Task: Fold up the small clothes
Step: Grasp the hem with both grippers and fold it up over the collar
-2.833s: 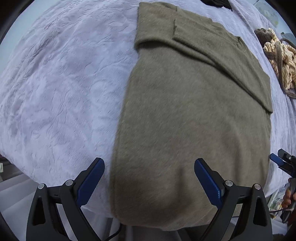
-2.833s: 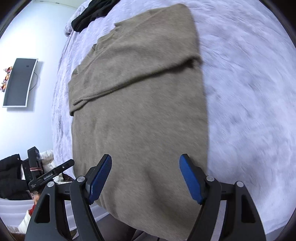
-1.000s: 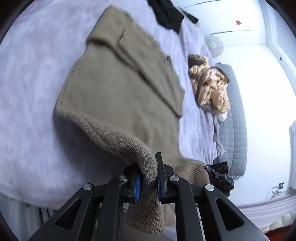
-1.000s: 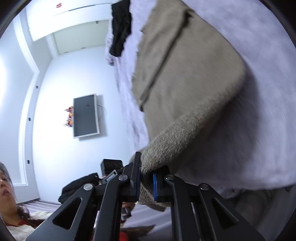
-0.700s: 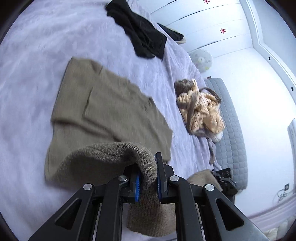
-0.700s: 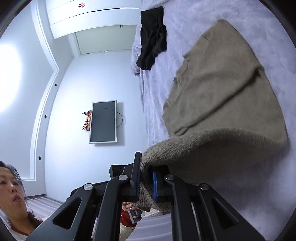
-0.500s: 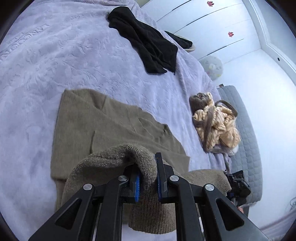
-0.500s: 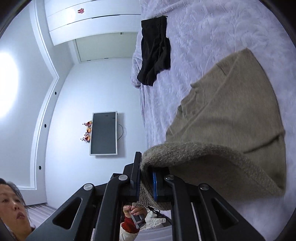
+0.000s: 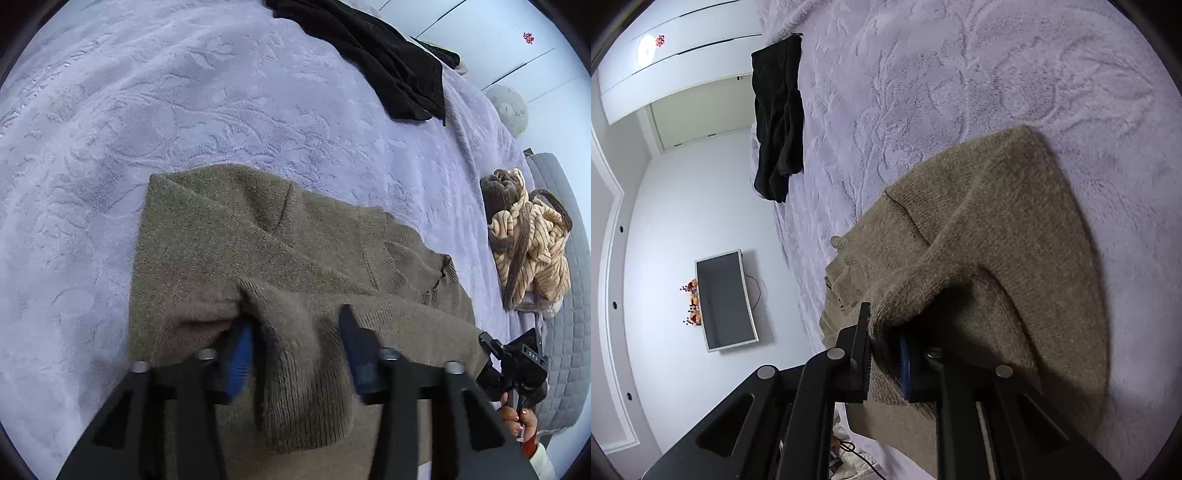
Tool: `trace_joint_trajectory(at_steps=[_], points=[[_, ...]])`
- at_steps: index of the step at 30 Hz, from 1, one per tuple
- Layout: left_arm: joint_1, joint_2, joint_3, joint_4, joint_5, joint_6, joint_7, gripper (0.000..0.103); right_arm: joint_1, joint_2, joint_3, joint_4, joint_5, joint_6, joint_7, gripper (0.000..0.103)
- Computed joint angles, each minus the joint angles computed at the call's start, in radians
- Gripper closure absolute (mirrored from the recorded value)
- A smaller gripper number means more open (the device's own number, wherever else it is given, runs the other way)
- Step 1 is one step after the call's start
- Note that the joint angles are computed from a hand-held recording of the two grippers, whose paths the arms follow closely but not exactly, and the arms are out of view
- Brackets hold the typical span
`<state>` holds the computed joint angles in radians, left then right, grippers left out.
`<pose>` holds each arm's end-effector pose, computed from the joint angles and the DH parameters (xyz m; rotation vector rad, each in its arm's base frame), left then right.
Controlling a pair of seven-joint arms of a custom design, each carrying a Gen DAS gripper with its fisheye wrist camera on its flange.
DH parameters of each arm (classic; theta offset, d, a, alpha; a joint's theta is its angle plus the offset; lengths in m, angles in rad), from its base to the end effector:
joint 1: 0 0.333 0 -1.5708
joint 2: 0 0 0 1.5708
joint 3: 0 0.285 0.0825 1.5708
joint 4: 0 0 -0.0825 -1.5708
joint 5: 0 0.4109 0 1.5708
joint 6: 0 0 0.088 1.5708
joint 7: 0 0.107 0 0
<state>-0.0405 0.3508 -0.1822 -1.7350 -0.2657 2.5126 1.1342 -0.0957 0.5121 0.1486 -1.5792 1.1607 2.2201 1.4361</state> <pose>0.6832 -0.1415 0.3840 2.5188 -1.6336 0.7597 0.7183 0.0537 0.3357 -1.0888 1.9274 0.7464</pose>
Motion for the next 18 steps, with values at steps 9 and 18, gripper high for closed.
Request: trace_joint_trajectory(at_steps=[9, 18], points=[[0.007, -0.156, -0.018, -0.144, -0.095, -0.06, 0.111, 0.028, -0.027, -0.117, -0.023, -0.097, 0.038, -0.14, -0.102, 0.046], [0.004, 0.025, -0.055, 0.006, -0.356, -0.025, 0.23, 0.028, -0.004, 0.034, 0.006, 0.054, 0.072, -0.152, -0.101, 0.046]])
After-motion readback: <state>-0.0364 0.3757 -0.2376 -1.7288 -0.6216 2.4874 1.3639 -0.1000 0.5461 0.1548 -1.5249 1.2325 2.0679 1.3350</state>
